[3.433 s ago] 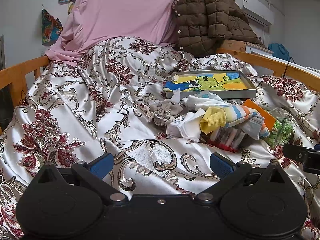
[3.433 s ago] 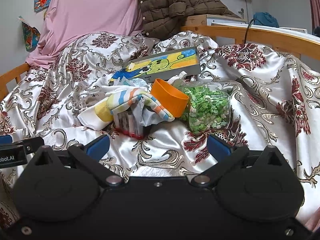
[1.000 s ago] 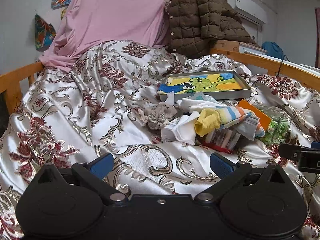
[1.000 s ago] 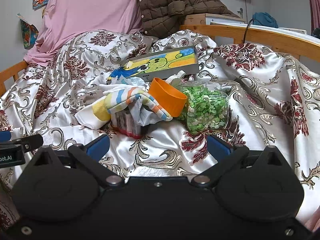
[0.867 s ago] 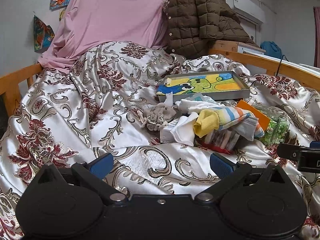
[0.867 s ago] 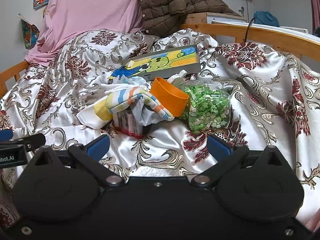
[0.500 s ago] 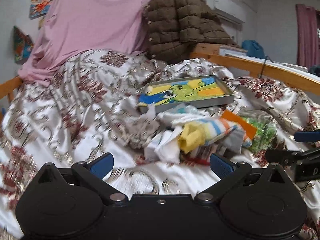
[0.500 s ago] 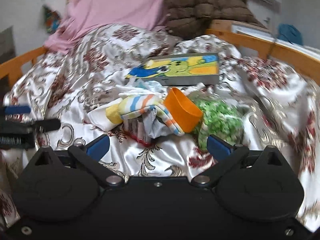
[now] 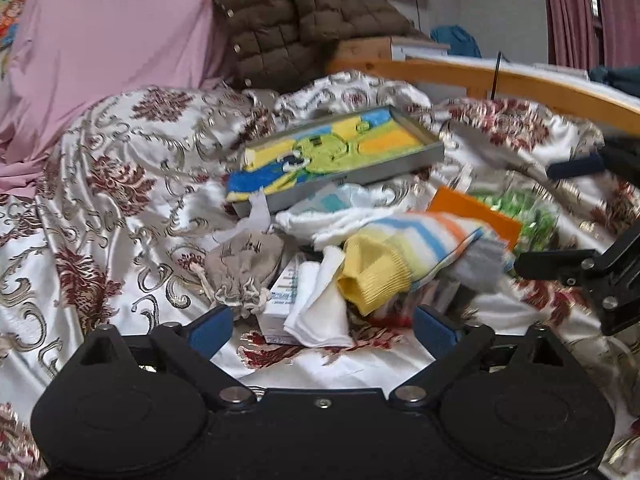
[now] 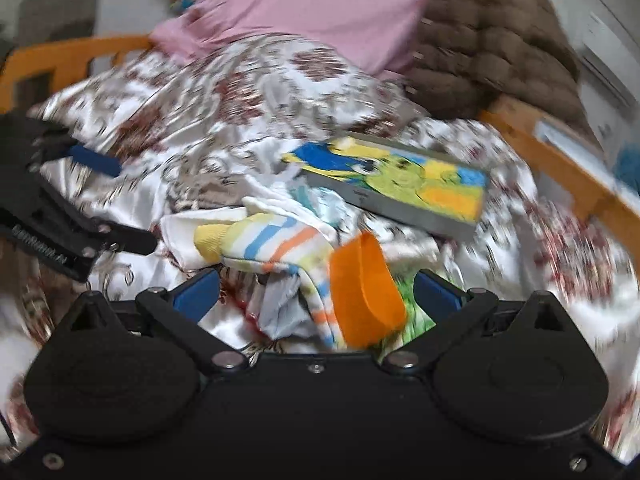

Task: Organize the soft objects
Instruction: 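Grasp the white cloth with the left tool while the right tool grasps the striped sock, then lift the white cloth and striped sock out of the pile with both tools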

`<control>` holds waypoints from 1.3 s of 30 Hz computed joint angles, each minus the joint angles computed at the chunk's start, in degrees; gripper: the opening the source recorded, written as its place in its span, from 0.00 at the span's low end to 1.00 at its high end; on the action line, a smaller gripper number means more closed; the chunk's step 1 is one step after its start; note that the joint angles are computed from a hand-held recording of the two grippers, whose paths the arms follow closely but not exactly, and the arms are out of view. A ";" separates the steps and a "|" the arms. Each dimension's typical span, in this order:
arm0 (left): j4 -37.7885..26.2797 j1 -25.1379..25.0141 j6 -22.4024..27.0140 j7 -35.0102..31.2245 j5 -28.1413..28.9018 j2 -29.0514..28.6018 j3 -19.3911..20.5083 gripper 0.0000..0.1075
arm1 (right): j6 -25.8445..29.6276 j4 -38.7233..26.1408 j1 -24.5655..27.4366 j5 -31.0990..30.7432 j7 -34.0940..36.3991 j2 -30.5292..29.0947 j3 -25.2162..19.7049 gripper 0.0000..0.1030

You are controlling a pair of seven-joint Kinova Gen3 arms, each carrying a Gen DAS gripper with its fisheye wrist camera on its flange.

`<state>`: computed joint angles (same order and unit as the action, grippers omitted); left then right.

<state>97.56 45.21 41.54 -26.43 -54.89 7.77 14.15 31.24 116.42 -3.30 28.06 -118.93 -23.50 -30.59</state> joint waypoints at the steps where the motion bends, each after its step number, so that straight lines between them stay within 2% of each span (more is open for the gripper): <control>1: -0.38 -0.05 -0.91 -2.12 1.85 0.19 -1.13 0.87 | -0.24 -0.56 -0.88 0.48 1.86 1.00 0.58 0.99; 3: -1.33 -1.29 -2.50 -6.69 6.43 0.65 -2.68 0.82 | 0.01 -2.47 -3.06 1.06 5.79 3.36 1.97 0.99; 4: -1.90 -3.31 -2.98 -8.73 8.76 0.94 -1.86 0.81 | 0.56 -3.85 -4.19 0.92 7.41 4.74 2.79 0.96; 10: -3.95 -11.06 -5.54 -18.26 22.74 1.65 -0.28 0.68 | 5.90 -13.31 -13.02 -6.88 18.47 12.31 11.53 0.80; 11: -4.33 -12.86 -5.68 -19.59 25.07 1.88 0.81 0.62 | 6.78 -14.62 -14.53 -8.24 20.80 13.66 13.70 0.78; 13: -5.61 -17.76 -5.18 -22.83 29.73 2.73 4.94 0.53 | 10.29 -18.74 -16.06 -10.14 24.25 16.86 15.07 0.67; 15: -6.91 -19.52 -4.45 -26.19 34.39 3.47 5.97 0.37 | 13.47 -21.74 -17.15 -12.01 26.53 19.48 16.56 0.54; 16: -7.45 -19.28 -4.30 -28.00 36.72 3.74 5.20 0.35 | 14.59 -22.63 -17.51 -13.56 27.94 20.33 17.65 0.46; 17: -7.95 -18.01 -4.18 -29.57 38.74 3.93 3.37 0.30 | 15.60 -23.69 -17.77 -14.69 28.77 21.20 18.35 0.43; 19: -8.36 -14.18 -4.46 -31.35 41.86 3.98 -1.55 0.18 | 16.07 -24.77 -18.26 -15.41 28.56 22.41 19.14 0.25; 20: -8.50 -13.30 -4.46 -31.55 42.86 3.98 -2.75 0.09 | 15.96 -24.98 -18.39 -15.80 28.02 22.63 19.51 0.22; 21: -8.73 -13.15 -4.17 -31.28 43.31 4.05 -3.02 0.06 | 16.08 -25.38 -18.38 -16.68 27.99 22.92 19.96 0.16; 25: -8.79 -12.58 -4.29 -30.44 43.82 3.60 -3.56 0.02 | 16.91 -26.93 -18.12 -19.24 27.34 23.67 21.23 0.06; 34: -9.09 -11.13 -5.93 -26.01 41.84 1.92 -3.91 0.01 | 14.85 -25.32 -12.23 -37.19 36.38 21.69 25.59 0.00; 39: -10.69 -11.71 -7.64 -25.54 41.42 0.21 -3.22 0.01 | 16.17 -25.79 -9.58 -46.47 42.09 18.95 28.16 0.00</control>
